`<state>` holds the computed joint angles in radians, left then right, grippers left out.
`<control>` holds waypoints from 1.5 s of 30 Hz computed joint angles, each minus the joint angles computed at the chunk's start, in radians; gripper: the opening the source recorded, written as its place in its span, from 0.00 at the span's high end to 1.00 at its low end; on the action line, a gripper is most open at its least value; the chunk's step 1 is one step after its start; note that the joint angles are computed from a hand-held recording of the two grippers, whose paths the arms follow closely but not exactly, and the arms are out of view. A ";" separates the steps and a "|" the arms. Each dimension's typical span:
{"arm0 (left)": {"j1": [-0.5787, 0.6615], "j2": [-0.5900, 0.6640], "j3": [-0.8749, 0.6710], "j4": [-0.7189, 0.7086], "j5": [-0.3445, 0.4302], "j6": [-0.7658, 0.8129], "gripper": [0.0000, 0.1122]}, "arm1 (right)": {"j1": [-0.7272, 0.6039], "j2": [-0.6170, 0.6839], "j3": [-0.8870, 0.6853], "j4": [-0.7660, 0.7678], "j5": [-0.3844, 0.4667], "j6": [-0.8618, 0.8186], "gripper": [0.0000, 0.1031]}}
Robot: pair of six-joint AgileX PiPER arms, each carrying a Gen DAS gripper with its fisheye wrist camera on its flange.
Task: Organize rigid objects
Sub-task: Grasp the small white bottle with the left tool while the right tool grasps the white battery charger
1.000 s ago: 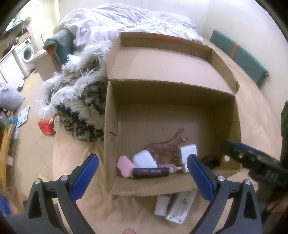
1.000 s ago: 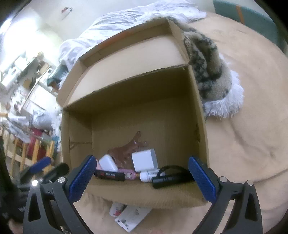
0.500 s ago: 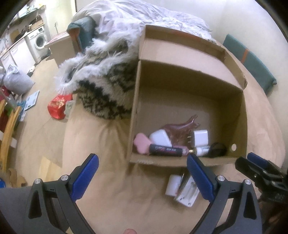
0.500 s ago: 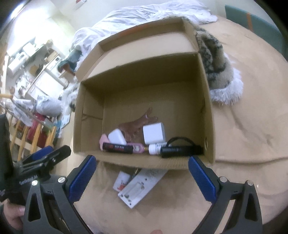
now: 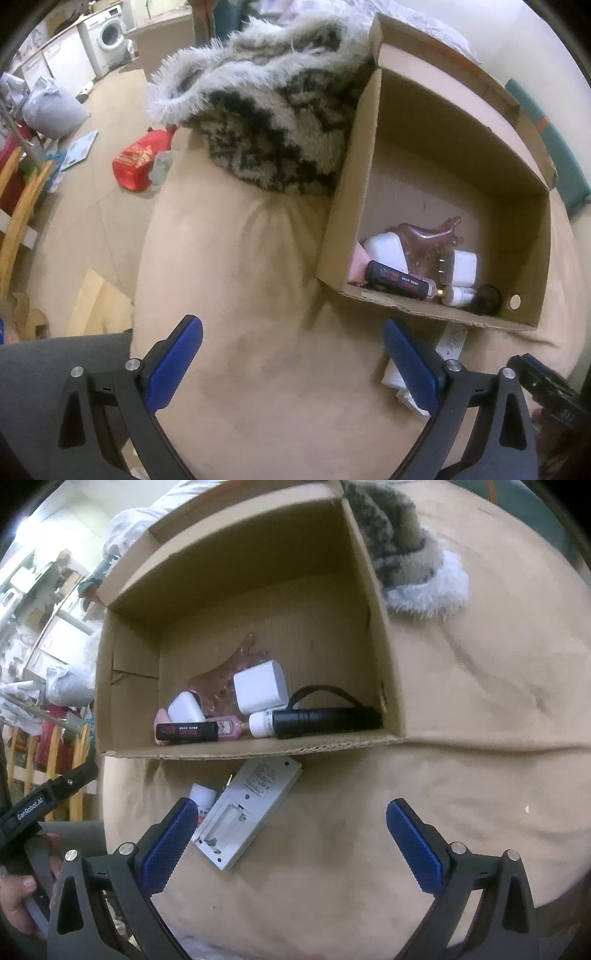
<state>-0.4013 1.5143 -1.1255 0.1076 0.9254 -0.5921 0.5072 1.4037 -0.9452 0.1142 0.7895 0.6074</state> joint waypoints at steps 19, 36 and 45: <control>-0.109 0.304 -0.103 -0.305 0.001 0.284 0.46 | -0.061 0.091 -0.010 0.083 0.023 -0.073 0.00; -0.068 0.213 -0.049 -0.190 0.004 0.174 0.78 | -0.117 0.310 -0.050 0.567 -0.023 -0.389 0.18; -0.061 0.217 -0.025 -0.182 -0.010 0.173 0.78 | -0.100 0.297 -0.069 0.425 0.010 -0.347 0.52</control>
<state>-0.4620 1.7309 -1.1506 -0.0741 0.9154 -0.4191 0.4075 1.7002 -1.0140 0.5389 0.7991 0.2602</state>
